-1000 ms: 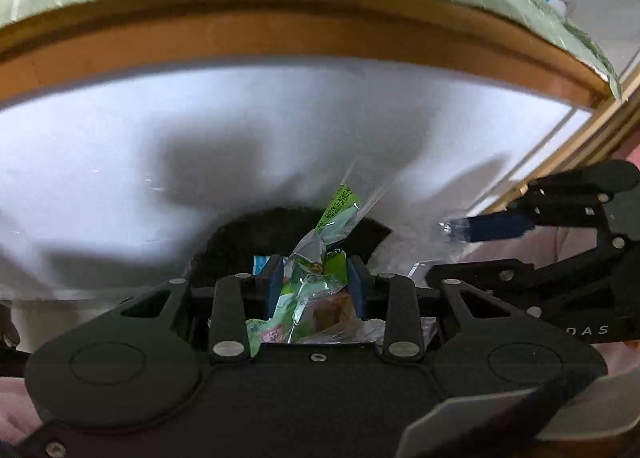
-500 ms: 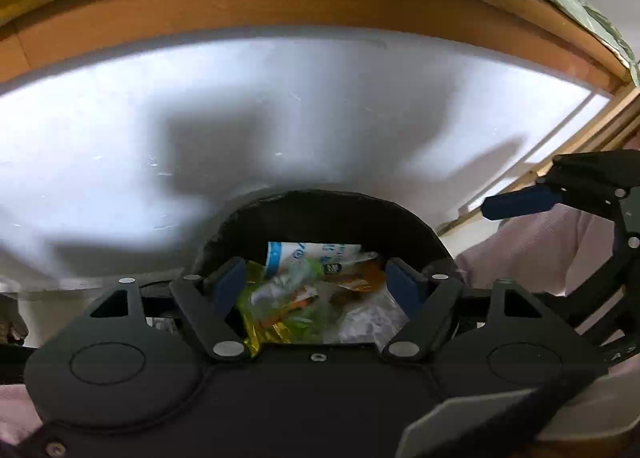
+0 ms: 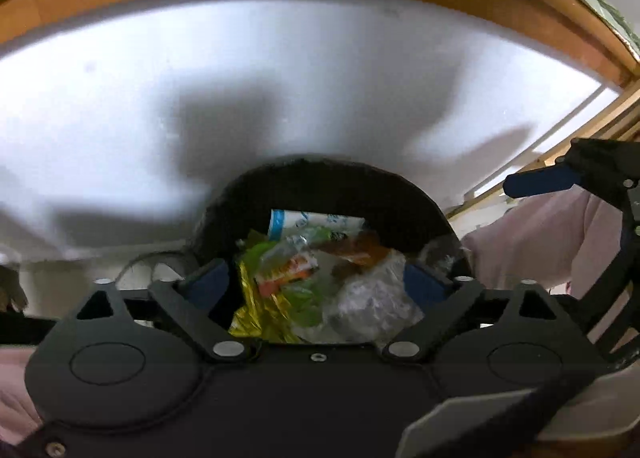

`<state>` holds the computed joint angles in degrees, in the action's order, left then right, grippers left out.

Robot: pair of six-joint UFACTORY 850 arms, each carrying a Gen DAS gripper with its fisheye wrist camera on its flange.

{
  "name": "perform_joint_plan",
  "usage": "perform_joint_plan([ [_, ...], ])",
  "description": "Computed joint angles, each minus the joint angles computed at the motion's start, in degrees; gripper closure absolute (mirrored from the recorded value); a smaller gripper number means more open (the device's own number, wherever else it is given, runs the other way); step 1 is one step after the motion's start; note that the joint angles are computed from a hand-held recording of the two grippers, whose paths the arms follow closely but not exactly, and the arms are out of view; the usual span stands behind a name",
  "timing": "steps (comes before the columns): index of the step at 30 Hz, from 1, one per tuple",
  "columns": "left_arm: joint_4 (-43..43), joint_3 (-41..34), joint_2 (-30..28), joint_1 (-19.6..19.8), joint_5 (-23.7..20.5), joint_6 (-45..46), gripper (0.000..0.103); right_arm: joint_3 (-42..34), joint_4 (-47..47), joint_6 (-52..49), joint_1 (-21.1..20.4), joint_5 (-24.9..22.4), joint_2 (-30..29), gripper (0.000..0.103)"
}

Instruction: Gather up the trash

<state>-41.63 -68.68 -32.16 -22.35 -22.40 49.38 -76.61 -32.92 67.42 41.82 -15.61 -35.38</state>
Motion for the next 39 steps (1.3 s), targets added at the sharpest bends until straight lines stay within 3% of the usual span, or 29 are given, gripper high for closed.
perform_joint_plan([
  [5,-0.55,3.86,2.82,-0.44,5.01,-2.25,0.000,1.24,0.65,3.46,1.01,-0.57,0.66,0.000],
  [10,-6.44,5.94,5.20,0.23,4.81,0.81,0.000,1.48,-10.03,16.03,2.98,-4.79,0.81,0.000],
  [13,-7.79,8.11,6.44,-0.93,7.96,1.91,0.000,1.67,-9.86,17.35,3.23,-5.03,0.50,0.000],
  [17,6.42,9.24,6.74,-2.81,12.98,-12.24,0.000,1.11,-11.17,19.32,4.26,-7.83,-0.54,0.000],
  [19,12.49,9.22,6.69,-3.08,13.46,-18.53,0.000,1.04,-12.63,21.05,4.52,-8.67,-0.63,0.000],
  [39,44.48,9.20,6.41,-3.96,14.37,-50.89,0.000,1.12,-14.43,25.44,5.07,-10.48,-0.77,0.000],
])
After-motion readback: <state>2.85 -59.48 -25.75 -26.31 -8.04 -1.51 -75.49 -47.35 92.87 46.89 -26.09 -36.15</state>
